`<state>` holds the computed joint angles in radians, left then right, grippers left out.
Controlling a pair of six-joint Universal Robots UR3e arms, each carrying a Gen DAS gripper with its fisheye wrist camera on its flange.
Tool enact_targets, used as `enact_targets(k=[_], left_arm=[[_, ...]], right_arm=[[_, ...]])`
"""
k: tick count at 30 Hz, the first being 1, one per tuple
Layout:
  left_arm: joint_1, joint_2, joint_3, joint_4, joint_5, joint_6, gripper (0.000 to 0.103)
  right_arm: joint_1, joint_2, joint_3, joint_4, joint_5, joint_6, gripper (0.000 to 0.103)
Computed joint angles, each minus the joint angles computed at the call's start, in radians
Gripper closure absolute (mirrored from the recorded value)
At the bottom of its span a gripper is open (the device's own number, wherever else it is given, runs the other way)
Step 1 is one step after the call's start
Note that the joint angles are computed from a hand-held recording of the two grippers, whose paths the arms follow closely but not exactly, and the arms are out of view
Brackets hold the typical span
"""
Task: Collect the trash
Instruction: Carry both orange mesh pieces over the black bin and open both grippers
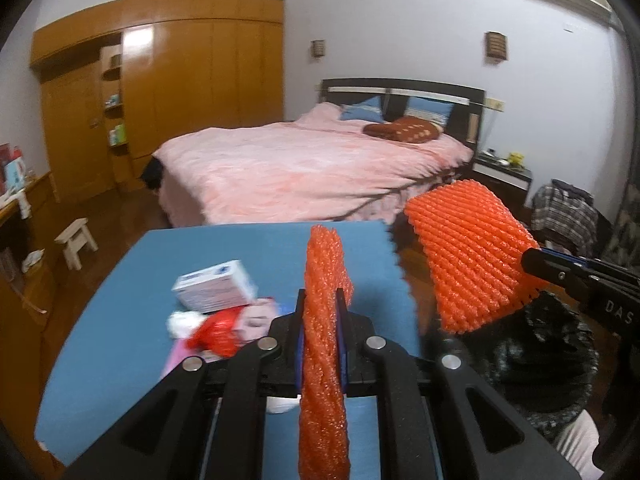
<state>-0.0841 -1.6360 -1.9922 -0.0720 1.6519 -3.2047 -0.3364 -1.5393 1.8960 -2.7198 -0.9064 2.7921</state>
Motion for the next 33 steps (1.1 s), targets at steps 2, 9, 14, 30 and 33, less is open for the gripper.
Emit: enact_targets(k=[2,9,14,30,33], left_arm=[[-0.038,-0.044,0.045,-0.003,-0.001,-0.005,0.091],[-0.165,-0.213,0.221,-0.008,-0.007,-0.013,0.091],[-0.242,-0.334,0.368,-0.032,-0.013,-0.019,0.091],[-0.274,-0.522,0.619,-0.149,-0.140,-0.036,0.049],[-0.252,-0.470,0.543,-0.104,-0.116,-0.035,0.039]], right_arm=[[-0.054,-0.021,0.029,0.008,0.006,-0.017,0.090],[-0.214,-0.086,0.133,0.022,0.009,-0.090,0.090],[-0.322,-0.100,0.203,0.011,-0.004,-0.141,0.090],[-0.429,-0.052,0.238,-0.050,-0.080,-0.138,0.056],[-0.421,-0.058,0.255,-0.083,-0.072,-0.123,0.032]])
